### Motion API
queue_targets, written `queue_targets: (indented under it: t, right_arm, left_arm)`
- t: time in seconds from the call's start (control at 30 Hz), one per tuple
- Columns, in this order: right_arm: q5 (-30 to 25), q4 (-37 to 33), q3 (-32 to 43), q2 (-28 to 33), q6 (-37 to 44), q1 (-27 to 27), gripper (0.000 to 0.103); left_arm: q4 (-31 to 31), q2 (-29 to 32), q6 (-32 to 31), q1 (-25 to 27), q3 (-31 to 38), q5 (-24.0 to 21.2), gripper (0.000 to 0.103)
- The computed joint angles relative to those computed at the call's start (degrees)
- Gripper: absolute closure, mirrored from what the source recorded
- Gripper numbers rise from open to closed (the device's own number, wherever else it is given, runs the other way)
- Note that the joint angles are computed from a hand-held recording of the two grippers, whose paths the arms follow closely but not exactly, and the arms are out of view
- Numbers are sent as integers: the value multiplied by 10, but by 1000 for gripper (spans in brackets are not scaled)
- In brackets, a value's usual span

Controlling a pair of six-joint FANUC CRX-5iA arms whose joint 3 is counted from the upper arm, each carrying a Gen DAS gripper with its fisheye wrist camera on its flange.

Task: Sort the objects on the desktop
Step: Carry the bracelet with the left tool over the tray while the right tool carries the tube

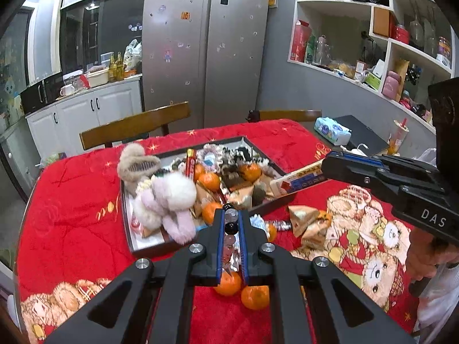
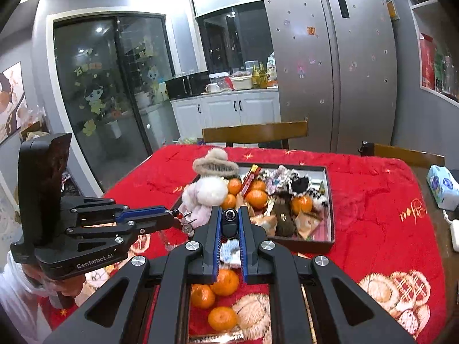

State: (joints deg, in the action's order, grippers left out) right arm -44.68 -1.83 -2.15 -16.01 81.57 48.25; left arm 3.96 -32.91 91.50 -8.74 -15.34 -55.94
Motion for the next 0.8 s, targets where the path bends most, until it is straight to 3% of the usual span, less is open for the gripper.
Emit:
queue_targets:
  t: [0.4,0.73,0.8]
  right_arm:
    - [-19,-41,89,64,46,-29,92]
    - [-42,-97,172,129,81,-68,92]
    - [-44,-108,187,145,90,-78,92]
  left_arm:
    - [-12,65,-7,5,69,3,93]
    - [33,137,-22,55,114,47,93]
    - [19,153,-16,51,124,59,93]
